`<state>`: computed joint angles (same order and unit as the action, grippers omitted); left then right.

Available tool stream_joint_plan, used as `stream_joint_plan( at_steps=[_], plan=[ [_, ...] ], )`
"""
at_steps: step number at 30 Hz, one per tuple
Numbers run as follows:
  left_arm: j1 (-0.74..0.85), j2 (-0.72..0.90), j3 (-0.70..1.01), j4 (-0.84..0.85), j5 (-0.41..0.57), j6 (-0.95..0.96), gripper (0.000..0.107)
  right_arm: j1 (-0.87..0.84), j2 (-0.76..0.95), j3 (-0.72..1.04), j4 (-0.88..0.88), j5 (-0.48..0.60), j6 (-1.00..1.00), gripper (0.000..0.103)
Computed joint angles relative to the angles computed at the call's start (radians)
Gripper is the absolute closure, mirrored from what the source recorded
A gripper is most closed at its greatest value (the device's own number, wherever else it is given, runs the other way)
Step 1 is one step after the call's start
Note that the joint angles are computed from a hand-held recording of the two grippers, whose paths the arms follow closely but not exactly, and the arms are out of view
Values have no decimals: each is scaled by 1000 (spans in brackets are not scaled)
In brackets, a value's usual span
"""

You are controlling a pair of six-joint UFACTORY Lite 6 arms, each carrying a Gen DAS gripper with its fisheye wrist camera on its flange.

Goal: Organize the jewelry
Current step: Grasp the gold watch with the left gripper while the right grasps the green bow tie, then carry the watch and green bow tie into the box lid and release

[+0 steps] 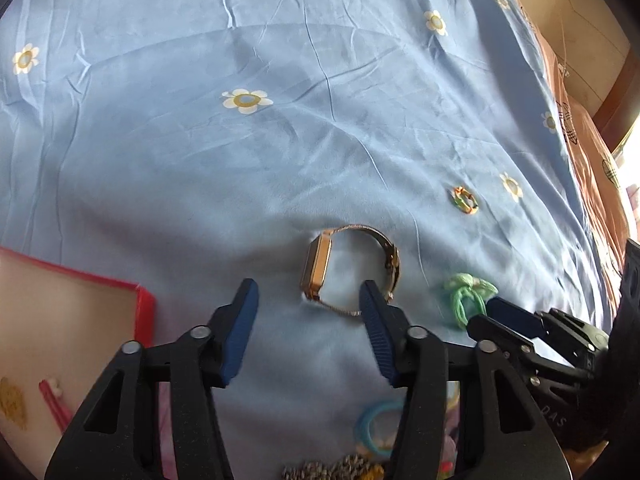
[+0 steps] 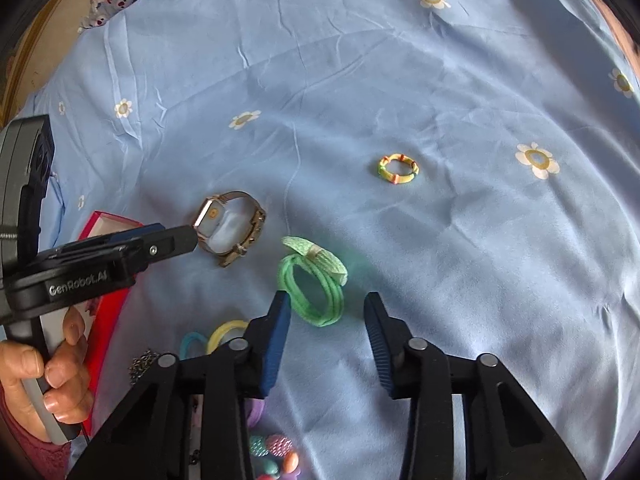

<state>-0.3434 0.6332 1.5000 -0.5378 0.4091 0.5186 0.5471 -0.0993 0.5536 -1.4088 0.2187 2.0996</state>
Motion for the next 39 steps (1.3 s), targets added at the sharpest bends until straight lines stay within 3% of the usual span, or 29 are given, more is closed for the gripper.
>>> stream_joint_plan(
  at_steps=[3,5,8,12,27,39],
  plan=[
    [-7,72,82,25,33,-31,88,-19,22,5,-53,-8,47,79],
    [-14,90,98,36,28,-42,96,-23,23,3,-72,-6,65,86],
    [-13,80,76,6,9,-11,96,-34,17,-8,-124,-12,115,94],
    [-5,38,19,-42,-7,42,99,-34,1,-20,-152,-10,145,95],
    [138,-406,-470,-348,-35,416,99,165,-86,10,125,88,-42,95],
    [404,-672,-695,-386,89,569,99,367,75,195,131,134,11,95]
  ],
)
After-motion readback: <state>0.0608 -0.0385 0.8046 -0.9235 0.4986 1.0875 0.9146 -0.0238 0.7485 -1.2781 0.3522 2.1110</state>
